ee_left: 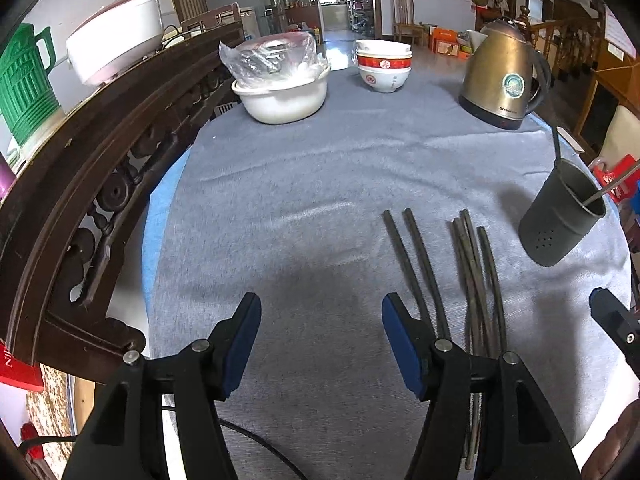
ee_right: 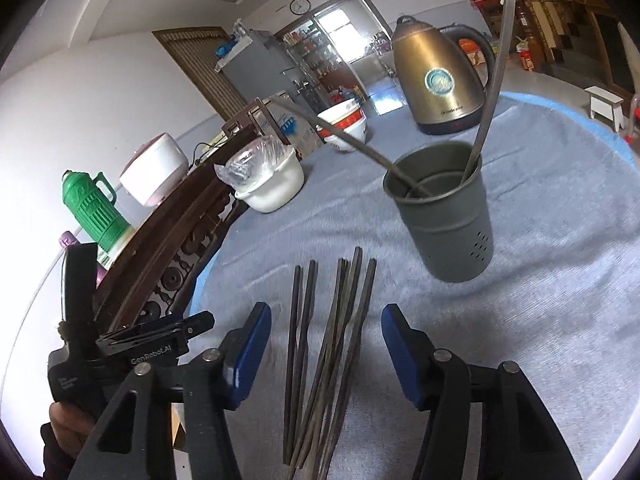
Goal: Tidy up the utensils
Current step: 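Withdraw both grippers from the cup back to the remaining chopsticks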
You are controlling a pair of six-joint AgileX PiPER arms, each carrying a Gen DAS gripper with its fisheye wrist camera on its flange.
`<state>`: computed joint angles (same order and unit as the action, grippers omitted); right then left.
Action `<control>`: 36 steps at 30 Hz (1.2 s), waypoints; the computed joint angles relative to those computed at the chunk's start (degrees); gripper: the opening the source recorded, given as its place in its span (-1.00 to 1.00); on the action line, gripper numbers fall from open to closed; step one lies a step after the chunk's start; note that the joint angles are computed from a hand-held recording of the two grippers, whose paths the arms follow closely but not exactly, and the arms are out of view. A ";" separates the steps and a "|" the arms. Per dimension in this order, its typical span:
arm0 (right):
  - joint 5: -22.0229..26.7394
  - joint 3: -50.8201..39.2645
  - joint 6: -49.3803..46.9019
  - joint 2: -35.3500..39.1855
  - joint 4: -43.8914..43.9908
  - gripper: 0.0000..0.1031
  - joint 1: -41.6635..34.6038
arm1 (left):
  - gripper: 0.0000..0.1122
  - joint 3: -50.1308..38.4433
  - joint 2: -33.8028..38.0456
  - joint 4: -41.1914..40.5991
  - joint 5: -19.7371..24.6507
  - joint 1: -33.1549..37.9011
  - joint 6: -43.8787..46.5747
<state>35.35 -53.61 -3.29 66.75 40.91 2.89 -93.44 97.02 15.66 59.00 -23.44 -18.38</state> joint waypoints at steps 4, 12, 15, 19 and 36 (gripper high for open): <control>-1.80 2.26 -4.68 0.98 4.83 0.19 0.01 | 0.14 1.09 -0.05 0.45 -0.48 0.05 -0.35; -2.57 3.90 -6.94 2.09 7.01 0.19 -0.97 | 0.14 1.74 1.09 2.91 -0.86 -0.77 -1.61; -2.47 3.80 -6.89 2.44 6.79 0.19 -1.22 | 0.14 1.21 2.02 3.81 -0.66 -1.29 -1.87; -2.25 4.10 -7.71 3.12 7.95 0.19 -1.80 | 0.14 0.72 2.90 4.75 -0.54 -1.98 -1.93; -1.56 3.44 -5.85 3.90 6.61 0.19 -4.25 | 0.14 -0.65 4.86 6.99 -0.69 -5.59 -1.87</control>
<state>33.79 -50.17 -9.14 70.65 47.51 -1.37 -94.09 101.88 22.66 58.31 -29.03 -20.26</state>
